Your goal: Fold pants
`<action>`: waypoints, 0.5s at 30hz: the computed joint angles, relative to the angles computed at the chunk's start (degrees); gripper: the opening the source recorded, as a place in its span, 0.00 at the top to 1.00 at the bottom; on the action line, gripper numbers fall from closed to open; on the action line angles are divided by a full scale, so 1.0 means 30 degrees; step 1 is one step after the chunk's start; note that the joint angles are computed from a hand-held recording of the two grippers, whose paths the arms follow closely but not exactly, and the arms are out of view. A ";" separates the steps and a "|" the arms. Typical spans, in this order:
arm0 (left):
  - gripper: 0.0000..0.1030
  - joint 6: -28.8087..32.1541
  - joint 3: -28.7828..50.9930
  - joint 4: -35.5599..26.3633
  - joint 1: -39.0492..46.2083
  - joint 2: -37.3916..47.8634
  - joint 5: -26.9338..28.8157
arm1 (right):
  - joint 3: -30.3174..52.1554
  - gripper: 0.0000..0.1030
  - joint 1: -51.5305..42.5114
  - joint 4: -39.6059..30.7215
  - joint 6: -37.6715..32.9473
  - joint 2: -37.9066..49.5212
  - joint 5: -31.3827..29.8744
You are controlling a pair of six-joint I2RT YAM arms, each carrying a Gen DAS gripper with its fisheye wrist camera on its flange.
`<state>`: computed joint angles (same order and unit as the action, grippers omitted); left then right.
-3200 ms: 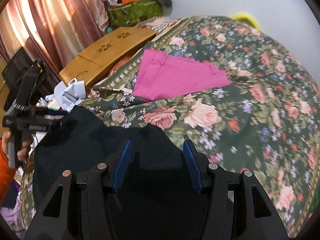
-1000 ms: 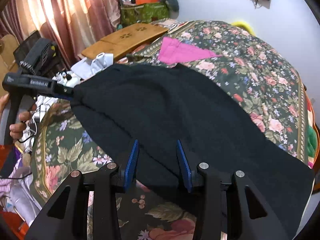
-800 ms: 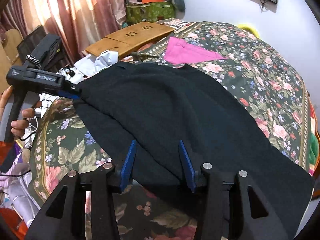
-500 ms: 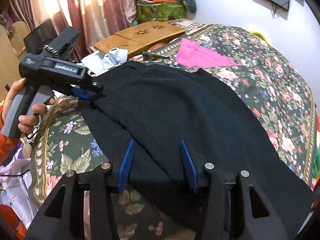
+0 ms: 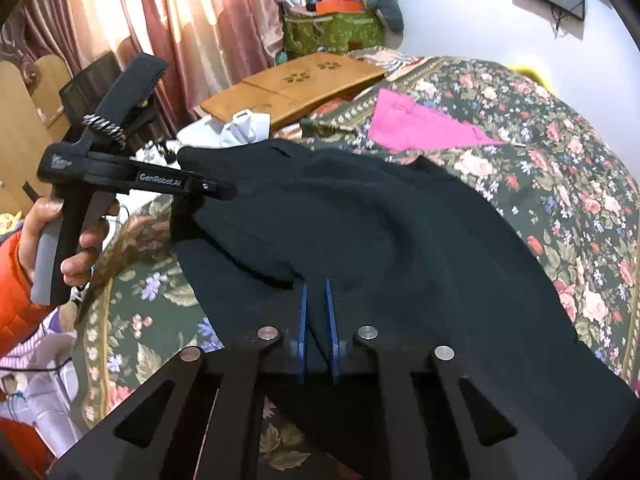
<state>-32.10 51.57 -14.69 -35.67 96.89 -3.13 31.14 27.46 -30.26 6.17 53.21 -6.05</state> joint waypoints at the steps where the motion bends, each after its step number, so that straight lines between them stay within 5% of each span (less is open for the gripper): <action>1: 0.84 0.0262 -0.0019 -0.0201 -0.0325 -0.0589 -0.0830 | 0.0089 0.94 -0.0175 -0.0098 0.0127 -0.0155 -0.0275; 6: 0.85 0.1343 0.0179 -0.1012 -0.1236 -0.2236 -0.3008 | 0.0676 0.94 -0.0070 -0.1179 0.0690 -0.1178 -0.0618; 15: 0.85 0.1193 -0.1096 -0.0428 -0.0954 -0.1275 -0.2563 | 0.0086 0.94 0.1244 -0.0680 0.1649 -0.0012 -0.0566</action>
